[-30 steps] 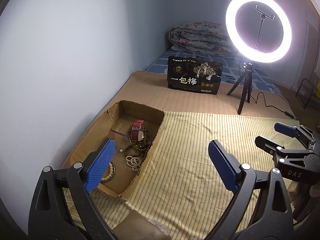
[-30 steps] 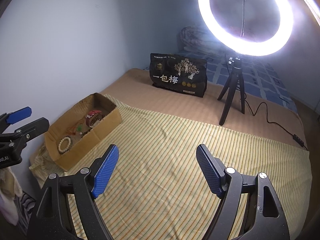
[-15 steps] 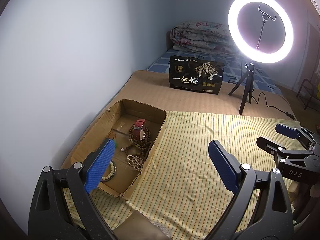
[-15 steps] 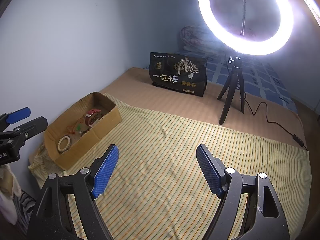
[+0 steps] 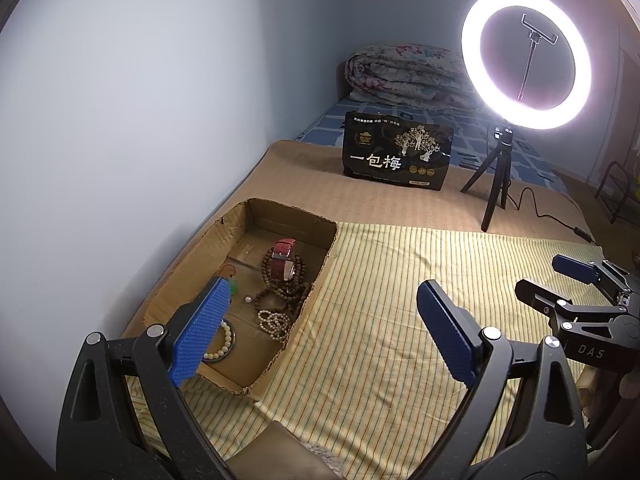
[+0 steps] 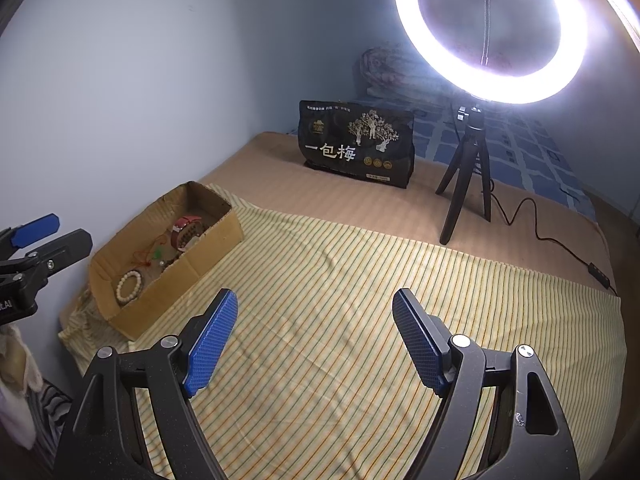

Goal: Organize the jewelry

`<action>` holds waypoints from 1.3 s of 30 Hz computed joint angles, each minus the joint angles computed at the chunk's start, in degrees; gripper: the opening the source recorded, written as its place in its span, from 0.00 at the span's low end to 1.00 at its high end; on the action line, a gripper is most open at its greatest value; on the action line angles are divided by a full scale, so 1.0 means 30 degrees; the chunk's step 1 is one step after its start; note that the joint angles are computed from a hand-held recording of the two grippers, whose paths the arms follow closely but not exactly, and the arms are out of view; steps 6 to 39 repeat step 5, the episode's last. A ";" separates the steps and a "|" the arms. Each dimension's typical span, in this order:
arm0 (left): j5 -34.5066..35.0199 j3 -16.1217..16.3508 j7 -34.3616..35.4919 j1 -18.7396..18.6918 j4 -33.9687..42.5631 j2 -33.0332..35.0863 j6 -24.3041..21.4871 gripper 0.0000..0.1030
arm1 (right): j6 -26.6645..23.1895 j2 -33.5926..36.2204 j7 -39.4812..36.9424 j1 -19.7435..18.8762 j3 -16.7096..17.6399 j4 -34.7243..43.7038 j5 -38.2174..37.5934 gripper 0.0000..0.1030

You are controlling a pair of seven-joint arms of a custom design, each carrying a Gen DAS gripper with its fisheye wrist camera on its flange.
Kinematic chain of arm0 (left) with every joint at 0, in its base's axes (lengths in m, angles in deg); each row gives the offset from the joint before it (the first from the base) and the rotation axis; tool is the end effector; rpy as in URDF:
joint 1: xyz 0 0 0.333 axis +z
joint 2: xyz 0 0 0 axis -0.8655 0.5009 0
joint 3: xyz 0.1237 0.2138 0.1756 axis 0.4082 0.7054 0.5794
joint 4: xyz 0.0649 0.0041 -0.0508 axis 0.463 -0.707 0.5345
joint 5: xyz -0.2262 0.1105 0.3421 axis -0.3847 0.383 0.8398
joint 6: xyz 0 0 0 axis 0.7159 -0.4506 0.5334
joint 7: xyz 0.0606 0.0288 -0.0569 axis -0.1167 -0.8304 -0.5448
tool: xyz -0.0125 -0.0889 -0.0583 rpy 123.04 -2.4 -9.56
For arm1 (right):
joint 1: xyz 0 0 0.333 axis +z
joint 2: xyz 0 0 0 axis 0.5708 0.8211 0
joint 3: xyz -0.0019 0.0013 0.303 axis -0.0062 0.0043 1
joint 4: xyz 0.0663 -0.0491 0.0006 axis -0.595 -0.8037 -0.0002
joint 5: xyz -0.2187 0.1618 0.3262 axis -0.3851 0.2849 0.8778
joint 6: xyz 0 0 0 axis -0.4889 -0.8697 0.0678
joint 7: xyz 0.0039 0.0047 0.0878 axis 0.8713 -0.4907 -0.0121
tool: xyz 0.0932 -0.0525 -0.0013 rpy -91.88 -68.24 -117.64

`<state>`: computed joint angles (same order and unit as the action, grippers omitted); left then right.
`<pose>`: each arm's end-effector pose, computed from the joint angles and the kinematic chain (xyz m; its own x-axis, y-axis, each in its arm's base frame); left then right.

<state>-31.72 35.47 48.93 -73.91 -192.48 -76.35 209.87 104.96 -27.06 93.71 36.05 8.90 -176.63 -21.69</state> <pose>0.4837 -0.1622 0.5206 -0.3749 -0.9266 -0.0285 -0.5961 0.2645 -0.7581 0.4635 0.0846 0.4788 -0.1053 -0.9890 -0.1036 -0.6919 0.1477 -0.7067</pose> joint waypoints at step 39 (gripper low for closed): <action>0.0569 -0.0490 -0.0698 0.0564 -0.0113 0.0019 0.0565 0.93 | -0.0050 0.0047 -0.0151 0.0158 -0.0120 -0.0005 0.0175 0.77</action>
